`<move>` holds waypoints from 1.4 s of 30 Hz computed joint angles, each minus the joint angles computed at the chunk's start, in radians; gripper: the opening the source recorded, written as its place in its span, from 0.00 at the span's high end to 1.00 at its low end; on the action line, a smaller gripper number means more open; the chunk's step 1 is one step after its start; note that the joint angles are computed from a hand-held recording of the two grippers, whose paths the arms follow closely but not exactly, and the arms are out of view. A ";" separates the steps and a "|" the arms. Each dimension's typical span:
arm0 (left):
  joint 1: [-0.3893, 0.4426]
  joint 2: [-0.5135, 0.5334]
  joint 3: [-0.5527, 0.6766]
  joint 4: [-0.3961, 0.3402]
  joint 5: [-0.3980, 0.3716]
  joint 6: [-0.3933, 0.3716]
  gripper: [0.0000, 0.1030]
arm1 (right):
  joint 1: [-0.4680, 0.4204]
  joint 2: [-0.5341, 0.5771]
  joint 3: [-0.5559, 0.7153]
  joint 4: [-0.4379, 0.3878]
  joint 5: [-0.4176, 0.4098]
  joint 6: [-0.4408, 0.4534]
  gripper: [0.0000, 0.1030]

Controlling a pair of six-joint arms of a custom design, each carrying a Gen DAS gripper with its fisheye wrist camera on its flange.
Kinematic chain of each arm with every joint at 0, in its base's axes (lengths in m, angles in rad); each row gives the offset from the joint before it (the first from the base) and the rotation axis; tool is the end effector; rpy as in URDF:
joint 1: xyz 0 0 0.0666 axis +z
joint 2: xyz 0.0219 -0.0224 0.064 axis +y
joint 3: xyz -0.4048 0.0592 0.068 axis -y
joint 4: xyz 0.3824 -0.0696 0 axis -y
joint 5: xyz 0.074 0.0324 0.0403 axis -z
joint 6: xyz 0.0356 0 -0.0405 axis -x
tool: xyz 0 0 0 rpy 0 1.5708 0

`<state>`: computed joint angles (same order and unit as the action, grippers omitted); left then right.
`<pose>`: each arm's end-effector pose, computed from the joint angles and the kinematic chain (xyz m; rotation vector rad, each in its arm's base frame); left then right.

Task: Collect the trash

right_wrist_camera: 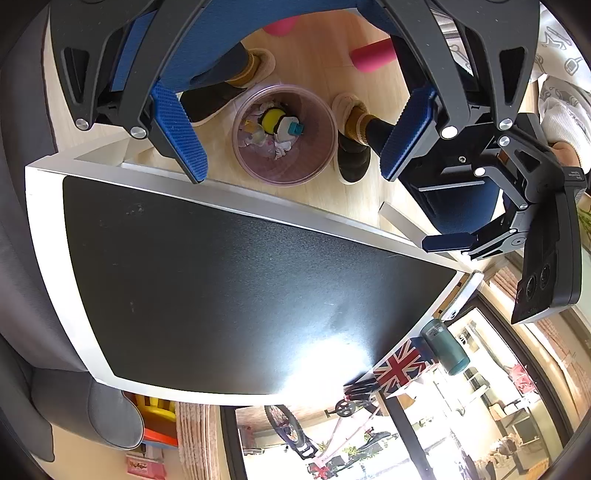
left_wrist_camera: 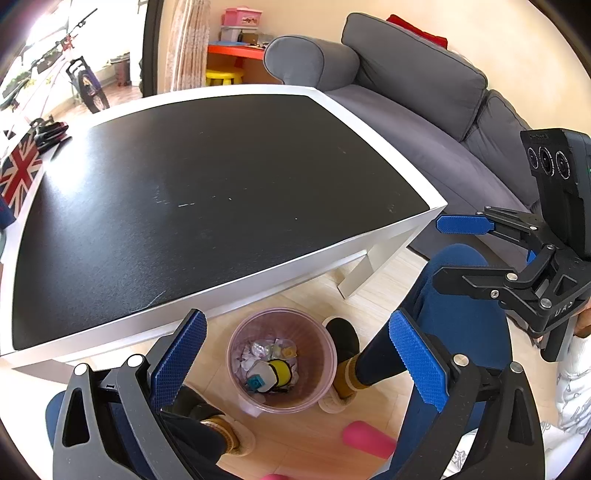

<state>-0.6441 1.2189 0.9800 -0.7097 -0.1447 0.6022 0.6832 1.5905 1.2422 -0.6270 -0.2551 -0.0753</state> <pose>0.3077 -0.2251 0.3547 -0.0060 2.5362 -0.3266 0.3963 0.3336 0.3136 -0.8809 2.4646 0.6087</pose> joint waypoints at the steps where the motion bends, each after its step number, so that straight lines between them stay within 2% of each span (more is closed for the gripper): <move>1: 0.001 0.000 0.000 0.000 0.001 0.001 0.07 | -0.001 0.000 0.000 0.001 -0.001 0.001 0.10; 17: 0.018 -0.029 0.029 -0.048 -0.052 0.008 0.07 | 0.002 -0.001 0.039 -0.002 0.004 0.006 0.10; 32: 0.080 -0.044 0.088 -0.084 -0.106 -0.045 0.07 | -0.003 0.042 0.189 -0.022 0.020 0.035 0.10; 42: 0.132 -0.035 0.128 -0.089 -0.102 -0.078 0.06 | -0.006 0.065 0.254 -0.028 0.017 0.037 0.09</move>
